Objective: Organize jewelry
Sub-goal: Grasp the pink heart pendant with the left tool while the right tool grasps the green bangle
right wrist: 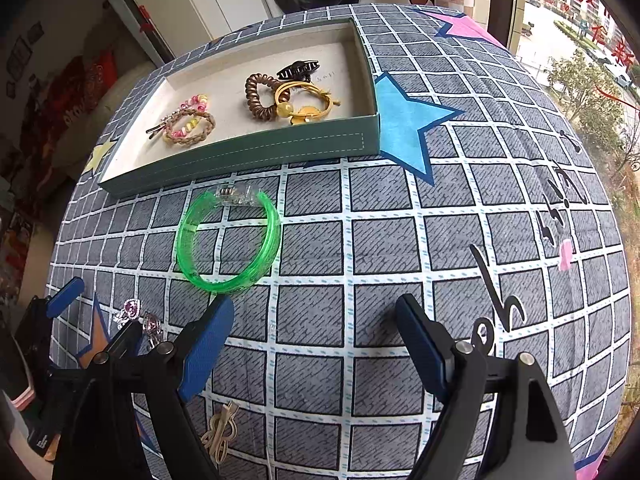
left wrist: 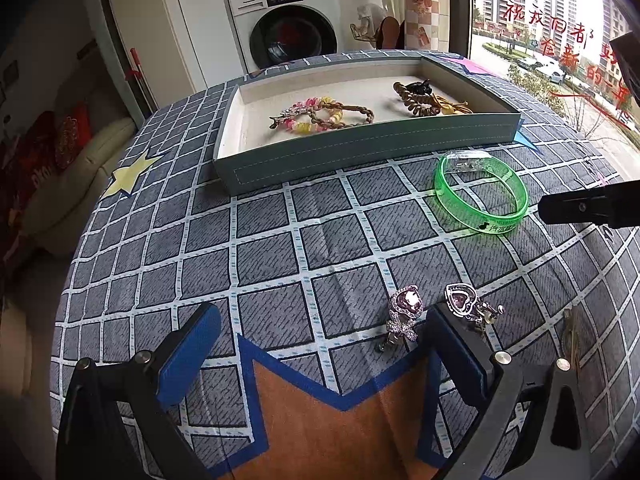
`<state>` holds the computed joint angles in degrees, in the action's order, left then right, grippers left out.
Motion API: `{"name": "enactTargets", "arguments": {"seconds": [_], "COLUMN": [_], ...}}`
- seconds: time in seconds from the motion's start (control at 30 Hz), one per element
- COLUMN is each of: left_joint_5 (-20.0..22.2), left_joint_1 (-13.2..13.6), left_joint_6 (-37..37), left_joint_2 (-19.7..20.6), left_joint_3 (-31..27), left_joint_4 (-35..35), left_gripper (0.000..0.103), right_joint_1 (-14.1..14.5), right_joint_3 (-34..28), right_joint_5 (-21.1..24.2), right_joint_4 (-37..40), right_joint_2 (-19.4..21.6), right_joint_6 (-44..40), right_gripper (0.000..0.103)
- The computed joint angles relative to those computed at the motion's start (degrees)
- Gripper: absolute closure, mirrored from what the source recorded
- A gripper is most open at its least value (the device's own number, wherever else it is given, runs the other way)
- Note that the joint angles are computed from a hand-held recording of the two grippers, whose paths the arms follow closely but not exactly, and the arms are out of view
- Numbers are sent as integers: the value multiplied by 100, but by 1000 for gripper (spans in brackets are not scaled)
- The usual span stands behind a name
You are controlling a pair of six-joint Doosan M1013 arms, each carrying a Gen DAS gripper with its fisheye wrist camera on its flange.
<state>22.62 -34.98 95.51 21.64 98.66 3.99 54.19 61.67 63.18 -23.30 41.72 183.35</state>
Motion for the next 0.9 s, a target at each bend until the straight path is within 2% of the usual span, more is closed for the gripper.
{"name": "enactTargets", "arguments": {"seconds": [0.07,0.13,0.2,0.27,0.33,0.43,0.5,0.57,0.7,0.77,0.9], "left_joint_5": [11,71,146,192,244,356,303,405,365,354,421], "left_joint_1": [2,40,55,65,60,68,40,77,76,84,147], "left_joint_6": [81,571,913,1310,1558,2061,2034,2358,2300,2249,2181], "left_joint_2": [12,24,26,18,12,8,-9,-6,-17,-23,-26], "left_joint_3": [-21,-58,-83,-87,-93,-101,-76,-86,-65,-56,-72], "left_joint_4": [-98,-638,-1001,-1376,-1598,-2043,-1941,-2296,-2266,-2245,-2378], "left_gripper": [0,2,11,26,36,56,57,72,72,72,72], "right_joint_1": [-28,-63,-90,-115,-125,-103,-92,-86,-83,-79,-64], "right_joint_3": [-65,-127,-244,-386,-628,-1093,-1223,-1270,-1198,-1115,-764], "right_joint_5": [69,75,153,238,486,1063,1193,1228,1177,1089,682], "right_joint_4": [-23,-21,-1,24,51,-14,-34,-40,-41,-53,-93], "right_joint_2": [40,78,145,228,364,620,691,713,668,620,429], "right_joint_6": [-49,-119,-216,-385,-660,-1119,-1261,-1331,-1301,-1221,-789], "right_gripper": [18,18,18,18,20,38,46,58,75,91,95]}}
